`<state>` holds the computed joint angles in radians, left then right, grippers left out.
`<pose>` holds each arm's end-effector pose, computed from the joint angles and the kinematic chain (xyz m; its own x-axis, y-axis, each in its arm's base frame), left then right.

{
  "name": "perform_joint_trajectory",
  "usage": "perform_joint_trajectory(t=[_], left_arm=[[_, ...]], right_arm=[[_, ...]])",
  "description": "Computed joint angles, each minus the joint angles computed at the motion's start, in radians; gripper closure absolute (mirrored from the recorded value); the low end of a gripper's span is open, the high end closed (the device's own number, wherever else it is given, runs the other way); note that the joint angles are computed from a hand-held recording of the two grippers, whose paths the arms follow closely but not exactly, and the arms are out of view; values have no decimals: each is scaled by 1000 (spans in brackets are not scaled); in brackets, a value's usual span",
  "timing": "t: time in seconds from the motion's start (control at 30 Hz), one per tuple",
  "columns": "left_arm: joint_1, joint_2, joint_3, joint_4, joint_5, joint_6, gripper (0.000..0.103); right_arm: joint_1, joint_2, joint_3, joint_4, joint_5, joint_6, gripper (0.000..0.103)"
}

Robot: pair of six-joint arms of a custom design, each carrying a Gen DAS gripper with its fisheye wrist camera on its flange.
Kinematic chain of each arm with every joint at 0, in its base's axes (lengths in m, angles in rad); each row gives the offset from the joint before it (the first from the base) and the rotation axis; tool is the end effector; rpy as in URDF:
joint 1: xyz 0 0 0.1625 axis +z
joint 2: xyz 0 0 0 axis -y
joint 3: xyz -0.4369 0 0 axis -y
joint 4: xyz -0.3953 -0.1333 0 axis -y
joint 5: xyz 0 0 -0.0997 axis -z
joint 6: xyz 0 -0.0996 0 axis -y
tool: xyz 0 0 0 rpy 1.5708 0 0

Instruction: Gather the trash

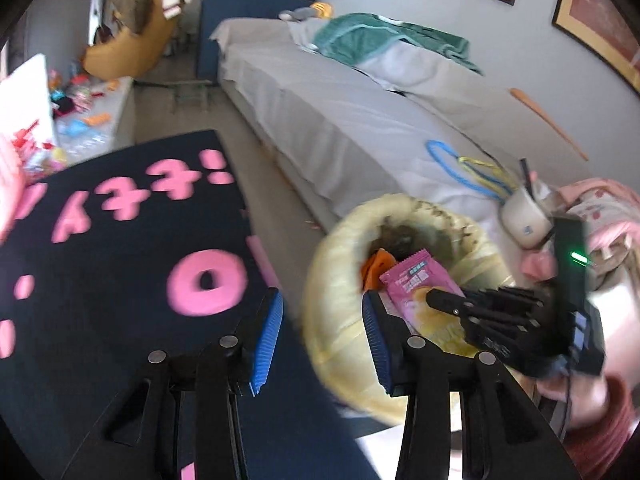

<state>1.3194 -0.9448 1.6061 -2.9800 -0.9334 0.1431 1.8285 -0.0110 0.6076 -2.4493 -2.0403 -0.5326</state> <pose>0.0135 -0.7215 0.2829 -0.8441 -0.0889 -0.5288 0.3059 0.7302 -0.6109 0.3107 -0.8327 -0.1124 -0.6462 -0.5626 0.5156 -0.6651 0.7465 -0.0190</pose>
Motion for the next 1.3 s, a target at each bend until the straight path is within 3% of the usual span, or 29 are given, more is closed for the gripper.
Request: perform_joint_trajectory(t=[0.07, 0.13, 0.2, 0.23, 0.3, 0.47, 0.57, 0.73, 0.83, 1.03, 1.17, 1.23, 1.3], left_arm=[[-4, -32, 45, -25, 25, 8, 60], [-9, -64, 94, -51, 53, 16, 60], [-15, -95, 147, -89, 72, 21, 60], [-16, -115, 179, -108, 73, 17, 60], [-21, -147, 230, -139, 74, 8, 60], [-73, -234, 402, -297, 118, 59, 60], [-125, -294, 510, -376, 165, 81, 60], [-261, -329, 665, -531, 392, 136, 60], [-315, -365, 731, -555, 446, 106, 60], [-434, -417, 839, -636, 598, 85, 60], [-481, -457, 887, -513, 680, -50, 60], [-486, -500, 899, -349, 704, -187, 60], [-487, -530, 908, -263, 714, -263, 60]], right_arm=[[2, 50, -104, 112, -47, 23, 91], [0, 49, -108, 128, -48, 51, 88], [0, -10, 8, 23, -10, 62, 84], [2, -36, 61, -24, -3, 69, 73], [10, -94, 188, -147, 6, 71, 61], [53, -232, 496, -490, -20, 47, 60], [83, -342, 703, -663, 31, 70, 58], [149, -450, 970, -883, 94, 51, 52], [186, -485, 1114, -1038, 103, 23, 52], [231, -509, 1267, -1200, 94, 2, 50], [246, -515, 1302, -1255, 102, 18, 50], [246, -519, 1305, -1254, 105, 42, 49], [245, -522, 1307, -1249, 105, 53, 49]])
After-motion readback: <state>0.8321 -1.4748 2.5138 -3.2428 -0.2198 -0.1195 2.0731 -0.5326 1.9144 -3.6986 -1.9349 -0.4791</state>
